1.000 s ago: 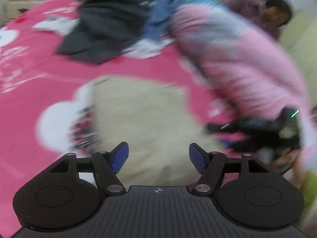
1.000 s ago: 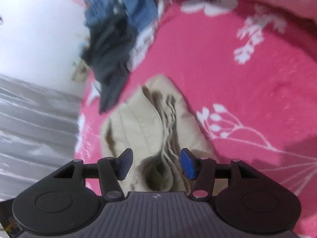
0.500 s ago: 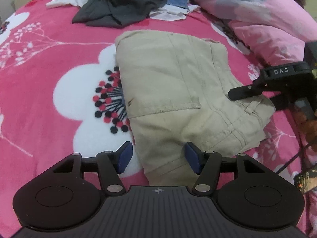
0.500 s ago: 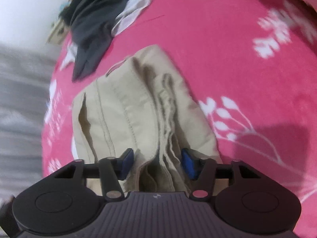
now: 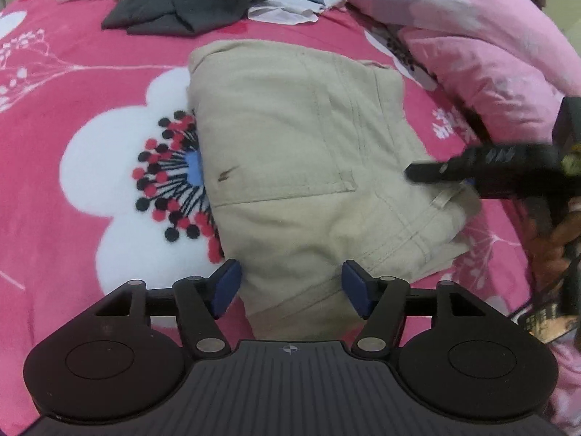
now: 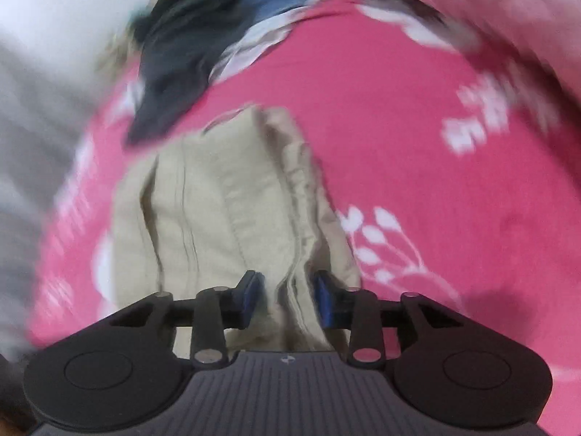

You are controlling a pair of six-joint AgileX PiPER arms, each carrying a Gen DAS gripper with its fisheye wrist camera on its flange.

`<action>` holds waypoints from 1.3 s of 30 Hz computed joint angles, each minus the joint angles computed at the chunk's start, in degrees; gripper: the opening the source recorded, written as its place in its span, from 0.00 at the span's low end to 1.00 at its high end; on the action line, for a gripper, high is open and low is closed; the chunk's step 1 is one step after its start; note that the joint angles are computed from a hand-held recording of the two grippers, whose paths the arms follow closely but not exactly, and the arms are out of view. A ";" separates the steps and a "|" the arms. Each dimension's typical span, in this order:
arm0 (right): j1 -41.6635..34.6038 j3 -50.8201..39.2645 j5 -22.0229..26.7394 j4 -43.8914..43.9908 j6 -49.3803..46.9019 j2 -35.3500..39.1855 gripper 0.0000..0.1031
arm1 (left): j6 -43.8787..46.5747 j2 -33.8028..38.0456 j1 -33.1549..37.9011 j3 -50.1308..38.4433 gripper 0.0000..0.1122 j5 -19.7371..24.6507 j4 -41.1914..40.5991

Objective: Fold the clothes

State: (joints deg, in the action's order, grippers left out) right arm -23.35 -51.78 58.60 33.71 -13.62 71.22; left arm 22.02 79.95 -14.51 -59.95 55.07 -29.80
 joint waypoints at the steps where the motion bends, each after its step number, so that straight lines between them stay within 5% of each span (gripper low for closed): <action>1: -0.43 -0.82 0.54 -0.25 0.73 -0.88 0.40 | 0.11 0.19 0.28 -0.25 0.56 0.34 -0.16; 5: 4.10 -4.46 -2.48 -7.60 7.00 -6.30 0.41 | -0.21 1.13 1.62 -0.57 0.57 1.56 -1.41; 10: 13.26 -7.71 -3.26 -10.98 5.54 -1.17 0.39 | -3.42 1.45 0.99 -0.67 0.57 1.75 -0.71; 13: 23.43 -7.65 -2.21 -24.33 10.65 0.94 0.14 | -3.62 0.78 0.34 -0.51 0.58 1.87 -0.31; 17: 29.96 -6.93 -1.70 -36.07 16.54 0.23 0.00 | -1.87 -0.32 -0.51 0.54 0.63 0.98 -0.35; 20: 29.83 -3.69 -4.85 -38.40 15.83 0.51 0.00 | -0.64 -1.04 0.09 1.78 0.66 0.15 -2.12; 24: 35.79 -11.18 -0.43 -45.16 20.69 0.99 0.03 | 2.06 -2.84 5.89 2.35 0.65 4.09 -6.30; 28: 35.45 -14.82 -8.18 -39.79 17.84 0.75 0.03 | 4.25 -3.99 12.76 5.50 0.62 6.37 -12.37; 33: 32.90 -12.13 -12.91 -41.84 15.85 11.09 0.04 | 4.04 0.62 13.32 7.87 0.52 8.31 -14.23; 39: 32.00 -22.40 -2.59 -38.37 10.17 12.72 0.11 | 12.40 0.36 21.32 8.08 0.49 14.30 -19.43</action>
